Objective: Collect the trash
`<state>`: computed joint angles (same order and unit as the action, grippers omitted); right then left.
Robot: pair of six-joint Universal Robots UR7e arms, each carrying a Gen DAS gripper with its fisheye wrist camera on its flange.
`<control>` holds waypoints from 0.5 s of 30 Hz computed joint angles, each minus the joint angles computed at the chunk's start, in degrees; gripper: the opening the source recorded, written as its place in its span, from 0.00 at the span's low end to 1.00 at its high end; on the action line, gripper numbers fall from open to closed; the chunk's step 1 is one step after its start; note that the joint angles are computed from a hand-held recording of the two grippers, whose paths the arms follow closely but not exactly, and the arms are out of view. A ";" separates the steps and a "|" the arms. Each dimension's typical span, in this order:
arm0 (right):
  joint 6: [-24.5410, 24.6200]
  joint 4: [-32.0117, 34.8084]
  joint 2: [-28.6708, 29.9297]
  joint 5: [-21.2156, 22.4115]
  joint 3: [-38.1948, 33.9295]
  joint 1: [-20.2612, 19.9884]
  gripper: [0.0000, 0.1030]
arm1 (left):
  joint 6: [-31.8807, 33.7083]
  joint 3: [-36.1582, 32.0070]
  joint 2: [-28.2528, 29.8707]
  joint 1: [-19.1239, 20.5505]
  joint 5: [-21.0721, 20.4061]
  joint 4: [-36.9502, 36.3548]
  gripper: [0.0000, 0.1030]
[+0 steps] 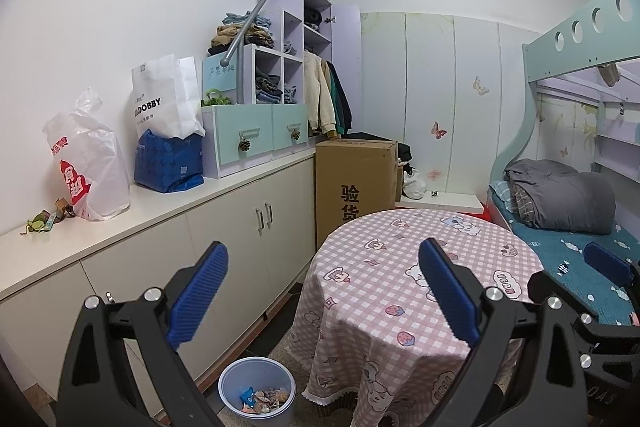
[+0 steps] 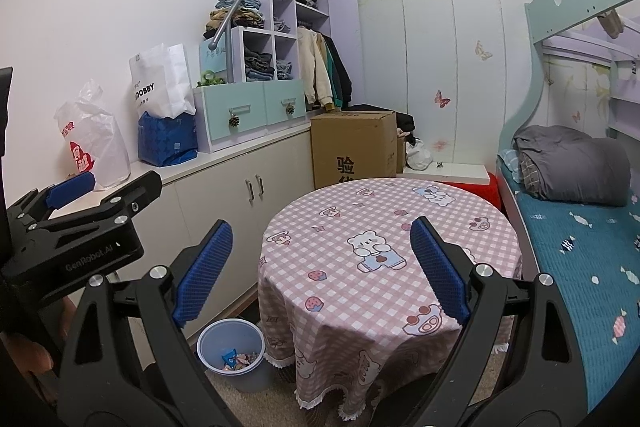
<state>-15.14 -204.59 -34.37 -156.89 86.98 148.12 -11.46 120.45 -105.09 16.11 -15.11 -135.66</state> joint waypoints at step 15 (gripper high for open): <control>0.62 0.27 -0.31 0.48 0.65 -0.33 0.86 | 0.29 0.15 0.14 0.44 -0.08 -0.55 0.92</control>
<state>-14.51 -204.32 -34.67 -156.40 87.63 147.78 -11.17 120.61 -104.94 16.54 -15.19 -136.22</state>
